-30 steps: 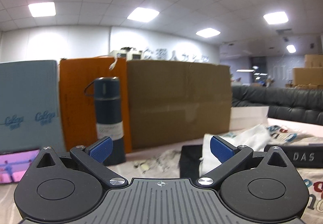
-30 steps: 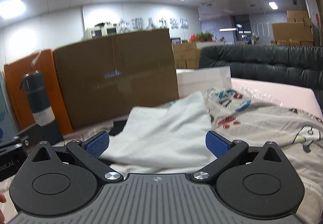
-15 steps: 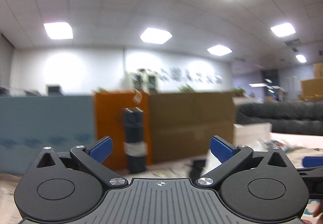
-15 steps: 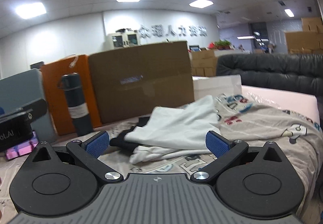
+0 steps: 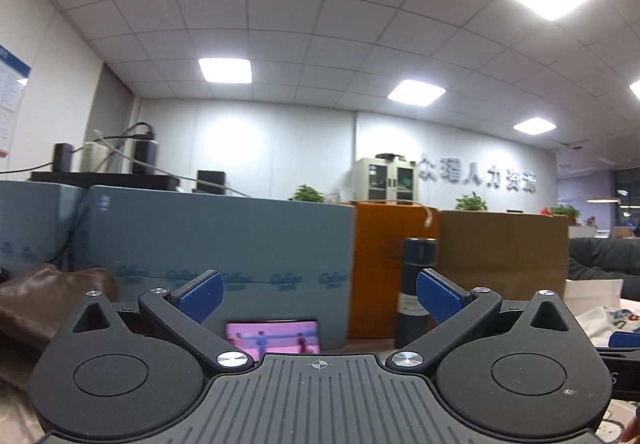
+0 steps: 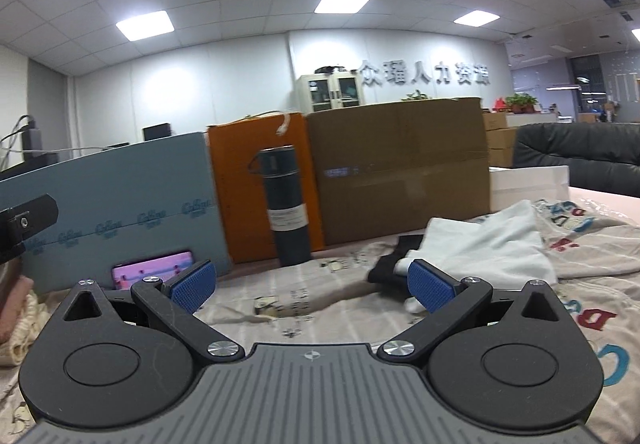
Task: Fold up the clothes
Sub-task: 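Move both grippers over to the brown leather jacket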
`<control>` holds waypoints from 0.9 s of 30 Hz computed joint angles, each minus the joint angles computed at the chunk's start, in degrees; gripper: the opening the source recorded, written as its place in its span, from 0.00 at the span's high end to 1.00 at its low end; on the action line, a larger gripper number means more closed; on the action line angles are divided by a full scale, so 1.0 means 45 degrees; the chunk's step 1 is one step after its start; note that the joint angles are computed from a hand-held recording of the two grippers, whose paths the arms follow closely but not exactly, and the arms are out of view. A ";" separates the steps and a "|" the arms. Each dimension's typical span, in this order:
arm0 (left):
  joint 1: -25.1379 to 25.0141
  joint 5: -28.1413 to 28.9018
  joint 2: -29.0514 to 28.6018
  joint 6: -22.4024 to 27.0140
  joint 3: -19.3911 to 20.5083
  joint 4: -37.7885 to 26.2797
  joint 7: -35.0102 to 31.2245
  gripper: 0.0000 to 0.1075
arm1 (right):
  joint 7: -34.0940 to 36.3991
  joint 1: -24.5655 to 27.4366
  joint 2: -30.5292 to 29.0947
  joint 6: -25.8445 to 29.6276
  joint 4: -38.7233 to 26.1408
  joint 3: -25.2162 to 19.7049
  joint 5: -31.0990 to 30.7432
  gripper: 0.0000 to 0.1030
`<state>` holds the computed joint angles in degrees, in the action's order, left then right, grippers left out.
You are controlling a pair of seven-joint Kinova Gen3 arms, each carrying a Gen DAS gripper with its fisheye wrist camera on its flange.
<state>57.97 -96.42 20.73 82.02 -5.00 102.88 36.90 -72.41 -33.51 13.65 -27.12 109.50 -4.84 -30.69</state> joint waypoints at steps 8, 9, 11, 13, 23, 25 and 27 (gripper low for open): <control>-0.0699 0.1856 -0.0559 0.2050 0.1128 0.0935 0.0275 0.04 | -0.1534 0.1216 0.0632 0.0820 -0.0762 -0.2294 0.2736 0.00; -0.0764 0.2088 -0.0626 0.2385 0.1270 0.1112 0.0520 0.04 | -0.1843 0.1620 0.0784 0.0754 -0.0821 -0.2884 0.3254 0.00; -0.0819 0.2576 -0.0751 0.3083 0.1470 0.1474 0.1090 0.04 | -0.2302 0.2353 0.1174 0.0625 -0.1003 -0.4063 0.4290 0.00; -0.1102 0.3071 -0.1050 0.3466 0.1640 0.1900 0.1755 0.04 | -0.2549 0.3067 0.1581 0.0547 -0.1170 -0.5243 0.5325 0.00; -0.2231 0.3750 -0.2151 0.5370 0.3155 0.3931 0.2410 0.04 | -0.2267 0.5551 0.3840 0.2939 -0.3134 -1.0243 0.9962 0.00; -0.2959 0.3708 -0.2642 0.6002 0.3677 0.4394 0.2696 0.04 | -0.1906 0.5396 0.4317 0.3424 -0.3806 -1.0692 1.0817 0.00; -0.2905 0.3870 -0.3444 0.6477 0.3280 0.4839 0.3655 0.04 | -0.1574 0.5141 0.4884 0.3969 -0.4639 -1.1125 1.1818 0.00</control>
